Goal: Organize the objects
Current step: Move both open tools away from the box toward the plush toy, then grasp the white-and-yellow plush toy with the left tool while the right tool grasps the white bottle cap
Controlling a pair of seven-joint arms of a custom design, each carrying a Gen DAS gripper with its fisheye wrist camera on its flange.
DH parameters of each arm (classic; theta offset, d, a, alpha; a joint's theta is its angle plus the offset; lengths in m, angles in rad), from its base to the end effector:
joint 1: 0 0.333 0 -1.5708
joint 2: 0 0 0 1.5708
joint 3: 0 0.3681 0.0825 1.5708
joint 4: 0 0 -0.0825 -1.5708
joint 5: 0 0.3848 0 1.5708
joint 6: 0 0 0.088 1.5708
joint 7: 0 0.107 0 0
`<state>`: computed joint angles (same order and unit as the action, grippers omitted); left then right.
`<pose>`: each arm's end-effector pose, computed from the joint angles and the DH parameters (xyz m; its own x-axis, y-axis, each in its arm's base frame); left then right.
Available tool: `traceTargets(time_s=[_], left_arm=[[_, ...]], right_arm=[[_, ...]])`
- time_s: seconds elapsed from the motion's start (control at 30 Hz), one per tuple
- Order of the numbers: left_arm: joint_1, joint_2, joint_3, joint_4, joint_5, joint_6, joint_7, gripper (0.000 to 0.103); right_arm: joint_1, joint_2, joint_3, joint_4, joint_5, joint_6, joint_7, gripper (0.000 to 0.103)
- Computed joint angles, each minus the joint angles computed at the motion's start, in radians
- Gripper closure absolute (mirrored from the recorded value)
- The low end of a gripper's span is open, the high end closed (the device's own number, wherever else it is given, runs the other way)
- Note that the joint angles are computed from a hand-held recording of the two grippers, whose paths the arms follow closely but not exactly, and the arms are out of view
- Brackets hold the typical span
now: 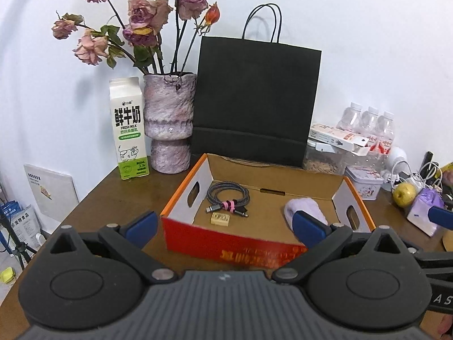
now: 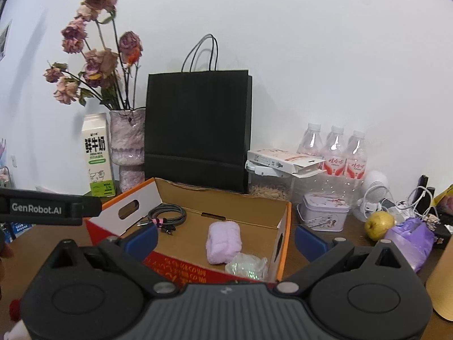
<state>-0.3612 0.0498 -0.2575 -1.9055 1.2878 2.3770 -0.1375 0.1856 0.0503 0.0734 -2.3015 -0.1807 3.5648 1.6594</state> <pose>0.5087 -0.3457 0.5750 0.2438 -0.9680 0.0593 -0.4314 -0.1630 -0.8873 0.5376 0.1647 0.5279 0.3474 -0.9368 0.0415 -0.3192 -0.1598 -0.9341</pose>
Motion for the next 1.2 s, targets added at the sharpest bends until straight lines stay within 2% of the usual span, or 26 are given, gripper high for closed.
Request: traceTargets(time_s=[0.1, 0.47, 0.63, 0.77, 1.07, 1.2], left_arm=[[0.001, -0.038, -0.005, -0.045, 0.002, 0.013, -0.013, 0.0], [0.019, -0.154, -0.058, -0.186, 0.004, 0.017, -0.047, 0.0], [0.023, -0.196, -0.08, -0.244, -0.004, 0.024, -0.063, 0.0], [0.026, -0.232, -0.094, -0.291, -0.004, 0.046, -0.074, 0.0], [0.022, -0.316, -0.139, -0.392, 0.006, 0.036, -0.149, 0.0], [0.016, -0.344, -0.157, -0.43, -0.01, 0.019, -0.166, 0.0]], right_arm=[[0.017, -0.043, -0.003, -0.049, 0.047, -0.003, -0.041, 0.0], [0.088, -0.182, -0.114, -0.228, -0.093, 0.032, 0.047, 0.0], [0.11, -0.235, -0.134, -0.303, -0.075, 0.05, 0.015, 0.0], [0.138, -0.268, -0.172, -0.35, -0.088, 0.05, 0.013, 0.0], [0.191, -0.329, -0.254, -0.449, -0.124, 0.06, 0.021, 0.0], [0.166, -0.351, -0.234, -0.5, -0.084, 0.068, -0.023, 0.0]])
